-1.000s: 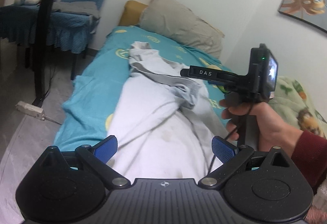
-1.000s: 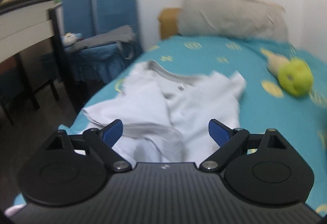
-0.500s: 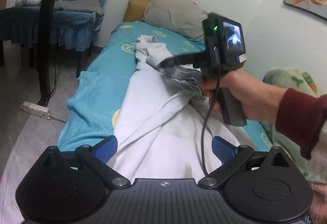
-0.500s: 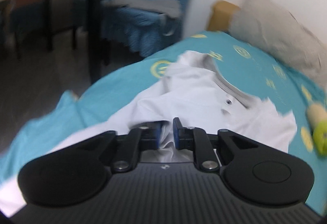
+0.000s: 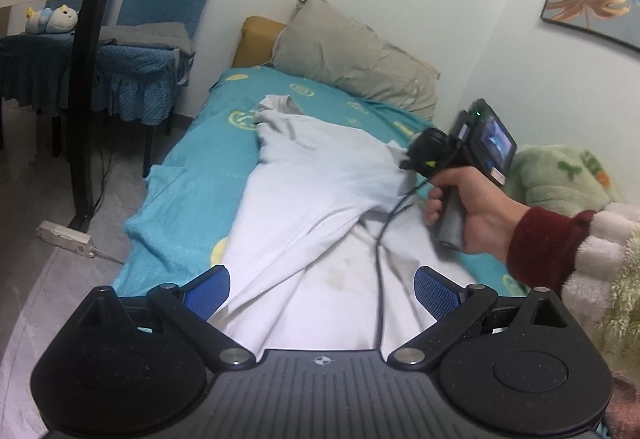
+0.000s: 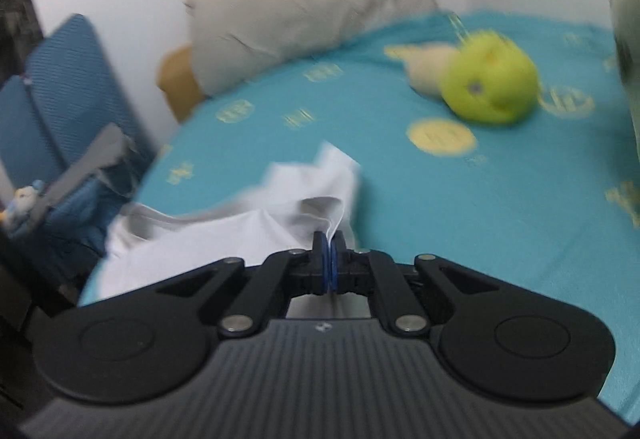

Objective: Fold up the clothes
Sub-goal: 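Fold the held side over the shirt body with the right gripper, then open the right gripper and withdraw it from the folded shirt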

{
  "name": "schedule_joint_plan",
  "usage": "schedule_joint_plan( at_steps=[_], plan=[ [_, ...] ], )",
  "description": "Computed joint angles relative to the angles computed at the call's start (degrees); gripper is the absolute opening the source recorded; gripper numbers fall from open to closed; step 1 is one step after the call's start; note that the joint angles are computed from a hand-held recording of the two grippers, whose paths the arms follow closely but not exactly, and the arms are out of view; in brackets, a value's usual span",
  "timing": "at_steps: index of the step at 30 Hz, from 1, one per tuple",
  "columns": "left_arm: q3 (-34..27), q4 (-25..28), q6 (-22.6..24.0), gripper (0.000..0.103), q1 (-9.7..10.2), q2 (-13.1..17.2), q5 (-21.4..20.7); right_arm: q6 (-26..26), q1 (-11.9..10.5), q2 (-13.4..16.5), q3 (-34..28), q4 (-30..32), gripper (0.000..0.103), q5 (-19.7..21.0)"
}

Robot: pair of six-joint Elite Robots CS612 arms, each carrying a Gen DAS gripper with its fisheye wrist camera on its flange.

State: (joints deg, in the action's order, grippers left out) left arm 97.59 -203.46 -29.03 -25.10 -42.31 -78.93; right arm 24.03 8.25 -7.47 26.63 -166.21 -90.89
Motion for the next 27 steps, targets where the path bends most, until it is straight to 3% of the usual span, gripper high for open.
schedule_joint_plan(
  at_steps=[5, 8, 15, 23, 27],
  plan=[
    [-0.65, 1.46, 1.03, 0.100, -0.11, 0.18, 1.13, -4.48, -0.07, -0.33, 0.99, -0.18, 0.007, 1.42],
    [-0.63, 1.34, 2.94, 0.100, -0.62, 0.15, 3.17, -8.59, 0.08, -3.54, 6.10, -1.90, 0.008, 1.60],
    [1.20, -2.43, 9.68, 0.100, -2.77, -0.98, 10.38, -12.61, -0.06, -15.00, 24.55, -9.60, 0.008, 5.05],
    [6.52, -3.63, 9.08, 0.101, -5.30, -5.47, 14.86, -18.34, 0.30, -29.70, 47.99, -20.09, 0.008, 8.36],
    [10.33, -9.34, 12.62, 0.102, -7.59, -7.57, 15.92, -20.20, -0.14, -36.50, 60.13, -27.62, 0.008, 14.06]
  ],
)
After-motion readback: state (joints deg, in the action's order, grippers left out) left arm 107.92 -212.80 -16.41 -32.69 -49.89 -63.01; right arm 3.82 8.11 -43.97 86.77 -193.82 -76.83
